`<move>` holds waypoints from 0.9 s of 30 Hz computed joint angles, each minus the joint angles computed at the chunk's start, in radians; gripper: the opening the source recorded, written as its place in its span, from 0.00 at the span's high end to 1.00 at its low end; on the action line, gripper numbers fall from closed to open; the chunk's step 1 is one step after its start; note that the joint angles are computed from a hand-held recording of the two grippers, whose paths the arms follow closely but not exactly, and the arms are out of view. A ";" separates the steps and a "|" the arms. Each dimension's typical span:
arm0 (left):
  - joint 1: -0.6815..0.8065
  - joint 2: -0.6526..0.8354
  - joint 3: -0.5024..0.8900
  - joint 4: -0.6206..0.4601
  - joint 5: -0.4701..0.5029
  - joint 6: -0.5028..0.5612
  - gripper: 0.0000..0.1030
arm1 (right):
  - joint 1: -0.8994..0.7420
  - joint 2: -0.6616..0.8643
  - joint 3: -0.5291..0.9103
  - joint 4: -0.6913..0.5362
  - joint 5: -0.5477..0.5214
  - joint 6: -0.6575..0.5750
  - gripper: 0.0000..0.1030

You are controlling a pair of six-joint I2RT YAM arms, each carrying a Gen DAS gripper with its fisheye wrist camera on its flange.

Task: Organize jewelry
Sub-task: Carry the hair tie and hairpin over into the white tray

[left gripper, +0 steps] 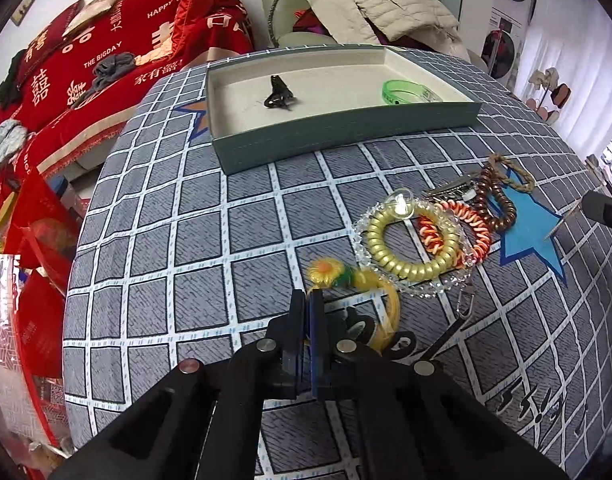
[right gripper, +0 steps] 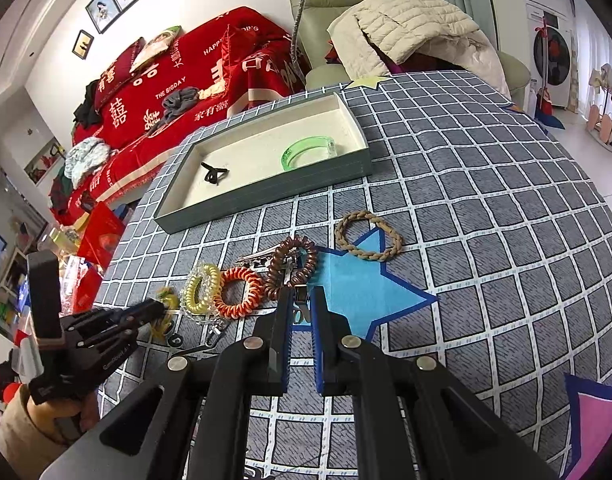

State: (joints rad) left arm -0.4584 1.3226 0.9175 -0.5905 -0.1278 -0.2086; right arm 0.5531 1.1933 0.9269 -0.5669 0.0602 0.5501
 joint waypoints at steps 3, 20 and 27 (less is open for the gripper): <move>0.037 -0.033 -0.016 0.016 0.092 -0.020 0.79 | 0.009 -0.007 0.005 -0.004 0.008 0.002 0.91; 0.093 -0.043 0.156 -0.003 0.180 -0.031 0.79 | -0.053 0.074 0.136 -0.009 -0.054 -0.080 0.91; 0.117 0.094 0.320 0.018 0.206 -0.013 0.79 | -0.121 0.201 0.268 -0.004 -0.128 -0.138 0.91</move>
